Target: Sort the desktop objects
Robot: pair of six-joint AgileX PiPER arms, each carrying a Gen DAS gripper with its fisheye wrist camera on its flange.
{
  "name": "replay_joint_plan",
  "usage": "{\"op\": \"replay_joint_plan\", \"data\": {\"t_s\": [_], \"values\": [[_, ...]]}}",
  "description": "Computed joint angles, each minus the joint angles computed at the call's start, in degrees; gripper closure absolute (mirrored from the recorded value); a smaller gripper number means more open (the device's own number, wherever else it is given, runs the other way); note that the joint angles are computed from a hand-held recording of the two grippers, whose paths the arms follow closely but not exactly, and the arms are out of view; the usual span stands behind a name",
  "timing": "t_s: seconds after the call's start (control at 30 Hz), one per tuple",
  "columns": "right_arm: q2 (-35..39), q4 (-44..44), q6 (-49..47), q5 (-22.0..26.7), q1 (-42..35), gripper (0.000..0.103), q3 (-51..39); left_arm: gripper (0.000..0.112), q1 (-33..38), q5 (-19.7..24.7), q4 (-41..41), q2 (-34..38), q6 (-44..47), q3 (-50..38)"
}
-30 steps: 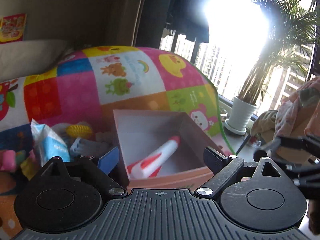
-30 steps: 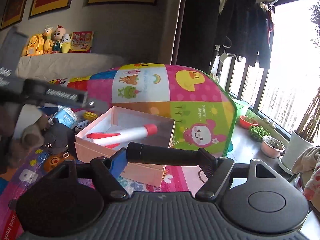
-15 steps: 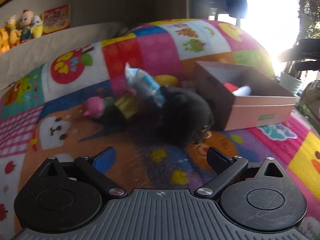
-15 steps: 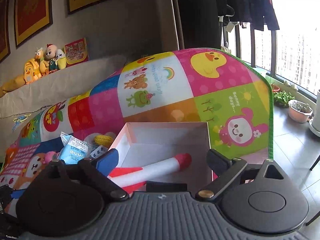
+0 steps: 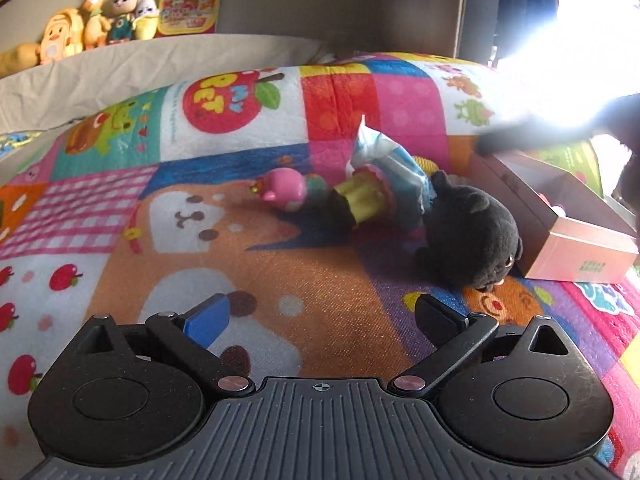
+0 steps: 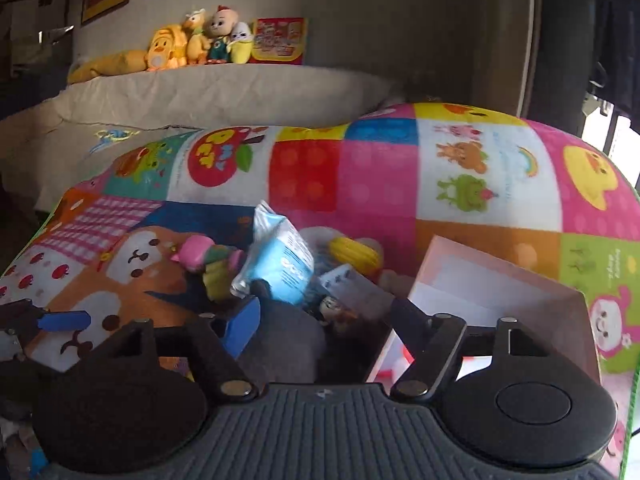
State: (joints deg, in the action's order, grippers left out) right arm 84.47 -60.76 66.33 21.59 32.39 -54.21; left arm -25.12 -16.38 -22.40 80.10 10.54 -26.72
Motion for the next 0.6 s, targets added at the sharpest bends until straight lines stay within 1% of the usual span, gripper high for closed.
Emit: {"op": "replay_joint_plan", "data": {"t_s": [0.03, 0.07, 0.17, 0.2, 0.27, 0.3, 0.33, 0.4, 0.43, 0.47, 0.5, 0.53, 0.57, 0.6], "values": [[3.37, 5.73, -5.73, 1.91, -0.51, 0.044, -5.12, 0.01, -0.36, -0.58, -0.23, 0.01, 0.4, 0.22], [7.62, 11.46, -11.46, 2.92, -1.85, 0.046, -10.85, 0.01, -0.62, -1.0, -0.44, 0.04, 0.66, 0.36], [19.64, 27.77, -27.54, 10.21, -6.24, 0.045, -28.03, 0.01, -0.98, -2.08, -0.77, 0.04, 0.51, 0.82], [23.79, 31.78, -30.34, 13.07, -7.56, 0.041, -33.76, 0.01, -0.59, -2.16, 0.96, 0.02, -1.34, 0.9], [31.81, 33.92, -31.15, 20.44, -8.64, 0.04, -45.19, 0.01, 0.32, -2.16, 3.99, -0.01, -4.75, 1.07], [35.37, 34.25, -32.03, 23.02, -9.05, 0.039, -49.84, 0.01, 1.11, -1.89, 6.53, 0.04, -7.45, 1.06], [38.81, 36.51, -34.4, 25.59, -9.73, 0.037, -54.5, 0.01, 1.79, -1.5, 8.82, 0.11, -10.03, 0.96], [43.63, 38.42, -35.48, 29.33, -10.58, 0.037, -61.14, 0.01, 3.14, -0.78, 12.99, 0.25, -14.94, 0.74], [45.1, 39.28, -36.15, 30.53, -10.86, 0.038, -63.21, 0.01, 3.73, -0.54, 15.2, 0.32, -17.4, 0.65], [45.78, 40.12, -36.91, 31.27, -11.08, 0.042, -64.24, 0.01, 4.5, -0.58, 18.29, 0.29, -20.59, 0.85], [45.51, 41.38, -38.05, 31.14, -11.34, 0.052, -63.76, 0.01, 4.98, -0.66, 20.41, 0.27, -22.79, 0.94], [44.06, 41.75, -38.35, 29.76, -11.37, 0.061, -61.37, 0.01, 5.16, -0.78, 21.21, 0.22, -23.62, 1.03], [41.77, 41.27, -38.19, 27.95, -11.16, 0.068, -57.89, 0.01, 5.27, -0.85, 21.81, 0.19, -24.18, 1.11], [38.2, 41.19, -38.12, 24.93, -11.04, 0.074, -52.72, 0.01, 5.39, -0.88, 22.43, 0.28, -24.71, 1.11]]}}
